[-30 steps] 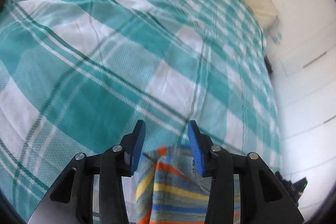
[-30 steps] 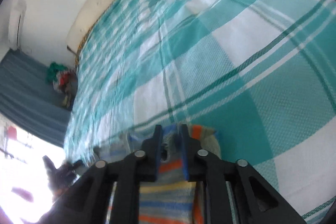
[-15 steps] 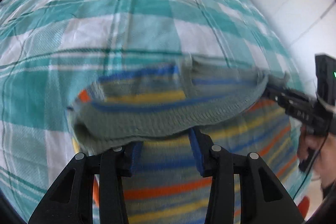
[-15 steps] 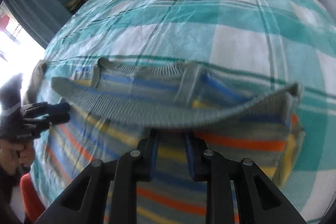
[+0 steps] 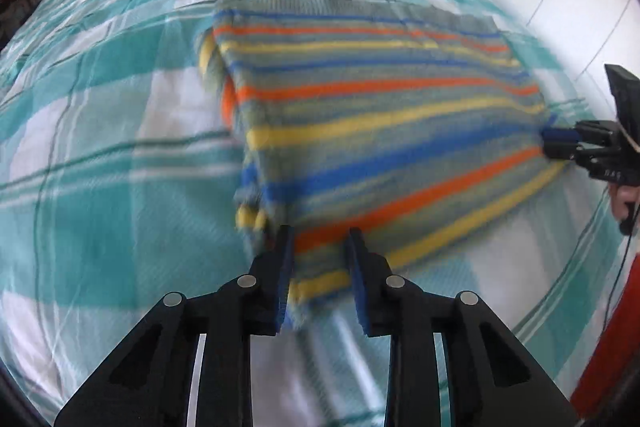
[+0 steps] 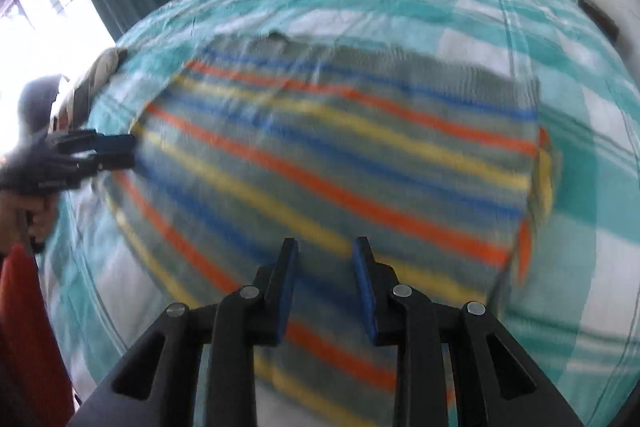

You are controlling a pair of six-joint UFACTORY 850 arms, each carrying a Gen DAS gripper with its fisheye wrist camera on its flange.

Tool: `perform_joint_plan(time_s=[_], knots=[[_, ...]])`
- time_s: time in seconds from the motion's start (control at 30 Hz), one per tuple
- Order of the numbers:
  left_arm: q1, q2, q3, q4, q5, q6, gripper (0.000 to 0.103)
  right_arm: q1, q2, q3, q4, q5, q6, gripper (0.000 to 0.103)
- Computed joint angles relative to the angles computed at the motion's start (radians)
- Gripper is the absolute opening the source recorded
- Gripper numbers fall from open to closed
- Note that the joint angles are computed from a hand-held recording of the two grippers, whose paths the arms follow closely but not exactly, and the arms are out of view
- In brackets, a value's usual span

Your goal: Fold small clothes

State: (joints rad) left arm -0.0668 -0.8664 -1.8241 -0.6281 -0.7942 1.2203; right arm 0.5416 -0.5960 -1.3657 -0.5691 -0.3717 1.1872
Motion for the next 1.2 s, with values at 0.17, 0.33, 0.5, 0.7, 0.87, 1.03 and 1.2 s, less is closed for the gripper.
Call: perform_joint_plan(time_s=[0.17,0.33,0.5,0.7,0.87,1.03,1.2], knots=[[0.051,0.094,0.126,-0.004,0.077,-0.074,0.036,0.107,0.161,0.24,-0.342,-0.065,0.521,0.035],[0.085,0.206,0.322,-0.213,0.147,0.051,0.075,0.197,0.235,0.335,-0.589,-0.16,0.978,0.058],[0.075,0.254,0.459,-0.309,0.279,0.181,0.081,0.247,0.215,0.348,-0.629,-0.221,1.153,0.06],[0.09,0.264,0.507,-0.459,0.295,0.378,0.092,0.243,0.23,0.402,-0.763,-0.177,1.405,0.063],[0.093,0.273,0.535,-0.556,0.312,0.483,0.093,0.254,0.231,0.425,-0.858,-0.194,1.542,0.063],[0.094,0.27,0.531,-0.543,0.305,0.473,0.094,0.261,0.231,0.431,-0.882,-0.201,1.574,0.063],[0.073,0.311,0.56,-0.485,0.378,0.413,0.089,0.262,0.244,0.444,-0.902,-0.194,1.609,0.063]])
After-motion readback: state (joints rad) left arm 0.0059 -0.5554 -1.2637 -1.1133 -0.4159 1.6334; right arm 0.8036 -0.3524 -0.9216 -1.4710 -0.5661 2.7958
